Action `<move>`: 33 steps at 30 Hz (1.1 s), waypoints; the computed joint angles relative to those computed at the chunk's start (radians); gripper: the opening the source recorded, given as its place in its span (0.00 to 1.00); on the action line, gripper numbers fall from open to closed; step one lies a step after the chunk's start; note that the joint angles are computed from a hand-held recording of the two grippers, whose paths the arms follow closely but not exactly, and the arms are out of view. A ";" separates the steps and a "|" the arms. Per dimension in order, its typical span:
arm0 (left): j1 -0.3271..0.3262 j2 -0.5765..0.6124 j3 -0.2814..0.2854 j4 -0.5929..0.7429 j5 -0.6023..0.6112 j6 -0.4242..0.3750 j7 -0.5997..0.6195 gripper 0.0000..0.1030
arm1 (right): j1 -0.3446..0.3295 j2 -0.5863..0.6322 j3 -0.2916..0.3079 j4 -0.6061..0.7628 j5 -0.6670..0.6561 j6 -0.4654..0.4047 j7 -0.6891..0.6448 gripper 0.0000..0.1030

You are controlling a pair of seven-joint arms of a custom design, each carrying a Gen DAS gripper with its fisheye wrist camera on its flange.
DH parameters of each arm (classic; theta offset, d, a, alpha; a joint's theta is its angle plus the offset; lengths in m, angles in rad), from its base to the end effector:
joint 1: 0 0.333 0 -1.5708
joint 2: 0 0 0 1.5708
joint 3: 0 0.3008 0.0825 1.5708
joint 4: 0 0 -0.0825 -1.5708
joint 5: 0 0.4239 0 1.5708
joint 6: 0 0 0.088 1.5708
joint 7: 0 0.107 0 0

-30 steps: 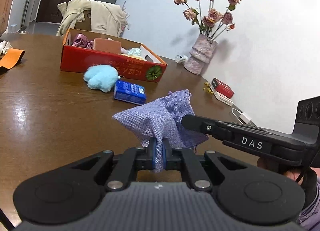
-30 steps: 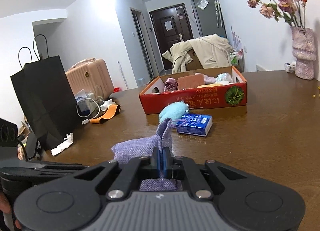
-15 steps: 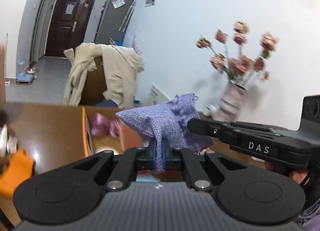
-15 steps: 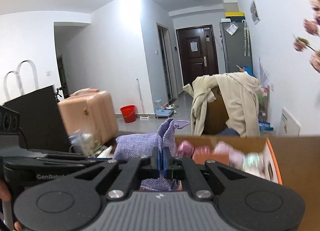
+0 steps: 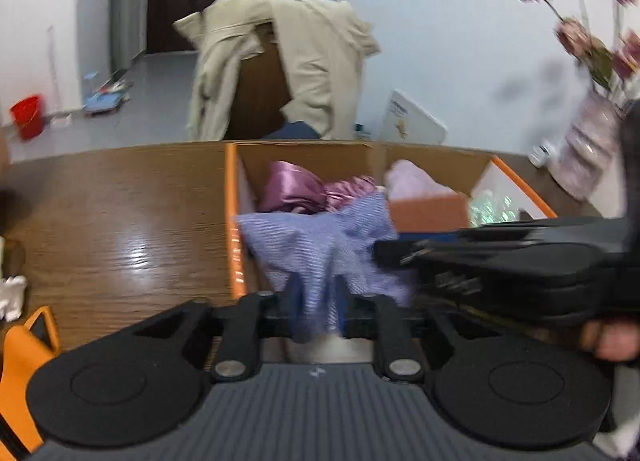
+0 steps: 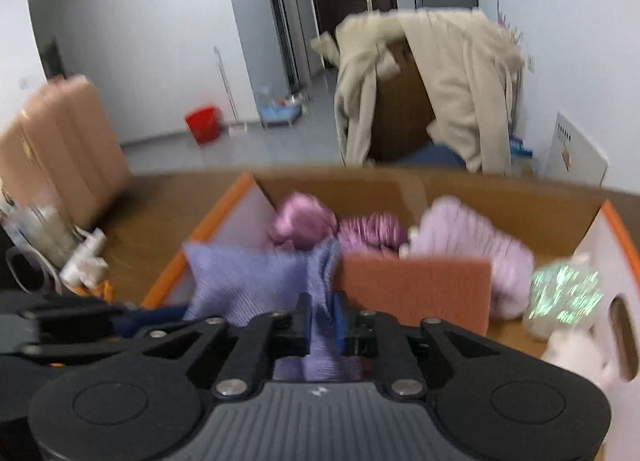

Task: Organize soft objects
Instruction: 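Carry the purple pouch into the cardboard box and open both tools, then move both tools back toward the light-blue fluffy toy and tissue pack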

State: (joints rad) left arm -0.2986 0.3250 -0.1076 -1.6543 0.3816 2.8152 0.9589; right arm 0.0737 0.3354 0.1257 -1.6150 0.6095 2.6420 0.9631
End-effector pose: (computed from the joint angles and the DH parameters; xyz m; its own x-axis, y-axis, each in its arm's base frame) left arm 0.6697 -0.2976 0.4912 -0.1449 -0.9789 0.1439 -0.6673 -0.0106 -0.7447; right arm 0.7256 0.1200 0.4799 0.4105 -0.8907 -0.1951 -0.6856 -0.1605 -0.7101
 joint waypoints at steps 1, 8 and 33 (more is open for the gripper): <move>-0.006 -0.006 0.008 -0.010 0.018 0.011 -0.006 0.25 | -0.011 -0.001 0.011 -0.007 0.029 0.005 -0.027 0.11; -0.008 -0.110 0.004 -0.115 0.049 0.051 -0.042 0.44 | -0.050 -0.070 0.010 -0.049 0.149 -0.040 -0.100 0.36; 0.155 -1.024 -0.419 -0.951 0.131 0.177 -0.474 0.73 | -0.001 -1.273 -0.236 -1.140 0.271 -0.041 -0.319 0.73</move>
